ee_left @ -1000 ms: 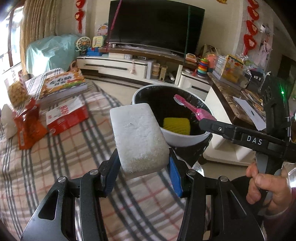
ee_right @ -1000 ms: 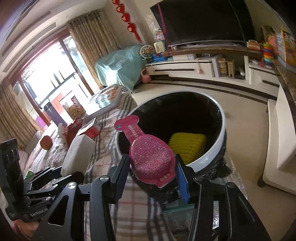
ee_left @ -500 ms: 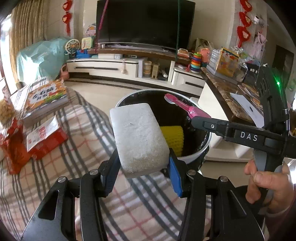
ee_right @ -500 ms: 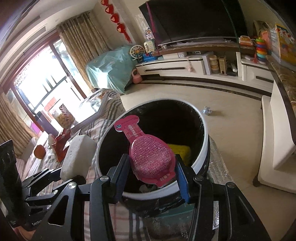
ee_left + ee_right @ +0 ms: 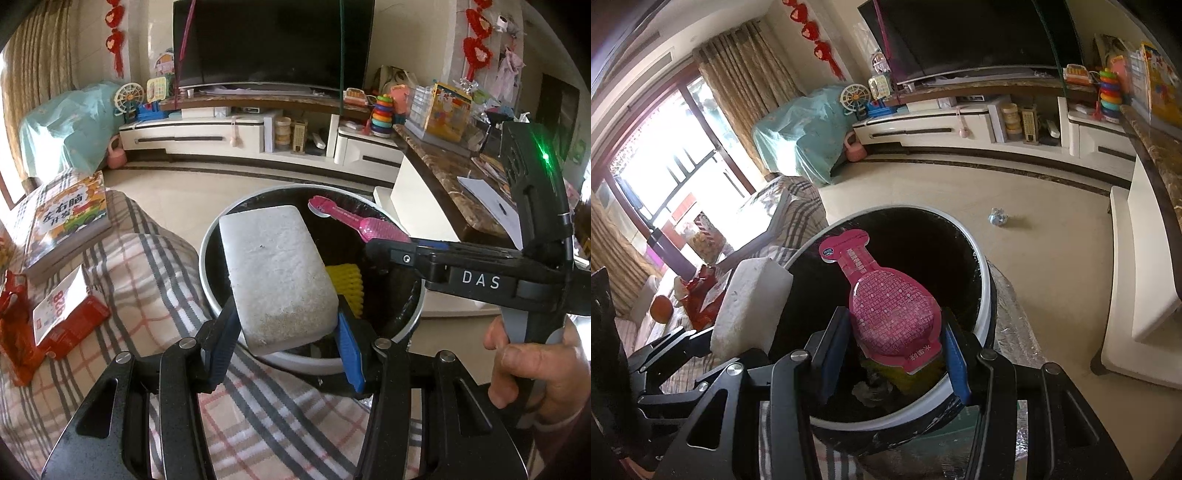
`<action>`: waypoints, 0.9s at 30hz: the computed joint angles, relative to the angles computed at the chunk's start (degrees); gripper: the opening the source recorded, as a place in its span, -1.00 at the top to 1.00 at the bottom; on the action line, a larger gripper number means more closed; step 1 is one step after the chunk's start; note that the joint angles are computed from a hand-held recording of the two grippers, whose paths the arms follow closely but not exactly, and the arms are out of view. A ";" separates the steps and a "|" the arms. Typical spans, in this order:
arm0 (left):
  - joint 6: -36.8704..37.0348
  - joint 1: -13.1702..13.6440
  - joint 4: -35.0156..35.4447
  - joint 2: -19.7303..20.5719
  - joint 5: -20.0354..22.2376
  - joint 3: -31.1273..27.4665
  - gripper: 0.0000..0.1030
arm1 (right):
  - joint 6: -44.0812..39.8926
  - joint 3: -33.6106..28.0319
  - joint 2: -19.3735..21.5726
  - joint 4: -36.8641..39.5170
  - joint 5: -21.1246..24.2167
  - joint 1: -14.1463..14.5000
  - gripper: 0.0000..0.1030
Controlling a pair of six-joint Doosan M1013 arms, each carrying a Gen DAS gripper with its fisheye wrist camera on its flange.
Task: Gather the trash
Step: 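Open the left tool to drop the foam block while the right tool drops the sachet, then move both open tools back to the table toward the snack bag and carton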
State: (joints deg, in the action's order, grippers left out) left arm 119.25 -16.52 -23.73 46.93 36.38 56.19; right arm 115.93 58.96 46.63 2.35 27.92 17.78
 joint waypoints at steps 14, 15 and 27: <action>-3.58 -0.34 3.34 2.07 2.45 -3.79 -0.08 | -1.25 -3.11 1.49 0.47 2.65 -0.23 0.00; -3.45 -0.31 3.04 1.89 1.96 -3.45 -0.09 | -1.51 -3.41 1.59 0.71 2.96 -0.28 0.00; -5.00 1.07 0.52 -2.26 -4.70 4.79 -0.37 | 1.88 0.40 -0.57 -1.58 -2.42 0.44 -0.46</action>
